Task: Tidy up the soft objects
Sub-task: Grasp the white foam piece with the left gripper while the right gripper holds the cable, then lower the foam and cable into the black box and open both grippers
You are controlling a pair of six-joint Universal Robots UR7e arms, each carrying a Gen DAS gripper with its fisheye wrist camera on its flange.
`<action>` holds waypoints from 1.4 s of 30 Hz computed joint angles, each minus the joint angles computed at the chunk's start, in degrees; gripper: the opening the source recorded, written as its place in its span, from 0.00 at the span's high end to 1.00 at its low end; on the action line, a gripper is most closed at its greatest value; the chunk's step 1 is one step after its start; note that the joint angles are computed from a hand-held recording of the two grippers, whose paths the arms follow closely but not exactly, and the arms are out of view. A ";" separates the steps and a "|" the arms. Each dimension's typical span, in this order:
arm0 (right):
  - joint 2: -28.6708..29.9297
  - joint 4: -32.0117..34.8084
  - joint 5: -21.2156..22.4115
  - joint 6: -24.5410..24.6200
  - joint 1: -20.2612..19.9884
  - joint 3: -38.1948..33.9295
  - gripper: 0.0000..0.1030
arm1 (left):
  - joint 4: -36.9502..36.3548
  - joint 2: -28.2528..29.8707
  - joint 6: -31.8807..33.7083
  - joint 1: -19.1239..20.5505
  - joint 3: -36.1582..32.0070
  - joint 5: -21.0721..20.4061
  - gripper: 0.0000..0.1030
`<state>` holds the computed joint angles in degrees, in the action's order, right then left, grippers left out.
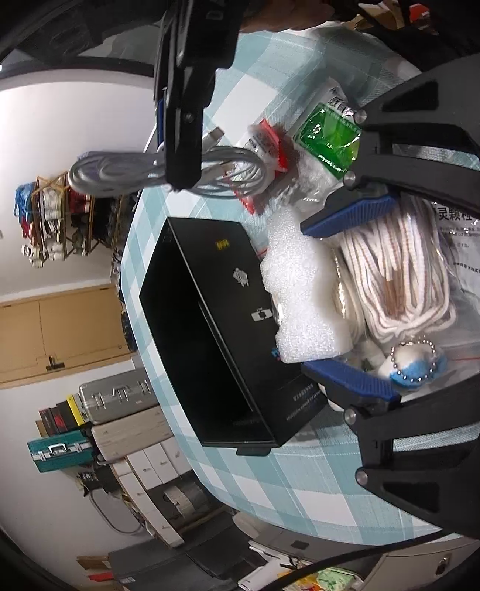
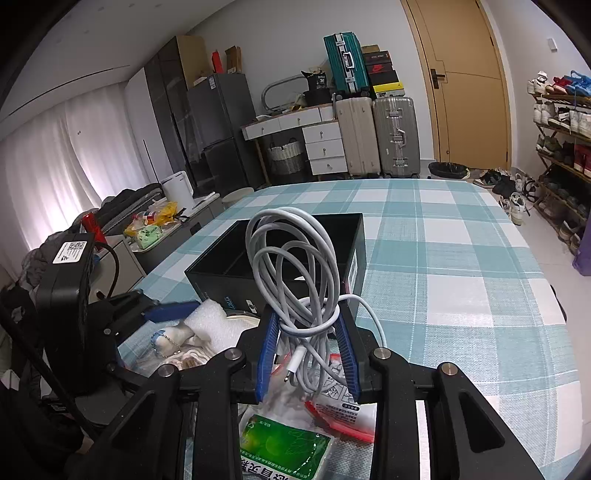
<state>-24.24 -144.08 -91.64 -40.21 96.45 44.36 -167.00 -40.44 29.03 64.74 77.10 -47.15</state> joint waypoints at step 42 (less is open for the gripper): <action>9.19 10.74 8.13 0.27 2.02 -20.23 0.69 | -7.39 0.51 -6.37 2.35 -10.08 -3.66 0.36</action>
<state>-15.04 -133.34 -83.51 -39.94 98.47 24.13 -174.40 -39.94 22.67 67.09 67.02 -50.82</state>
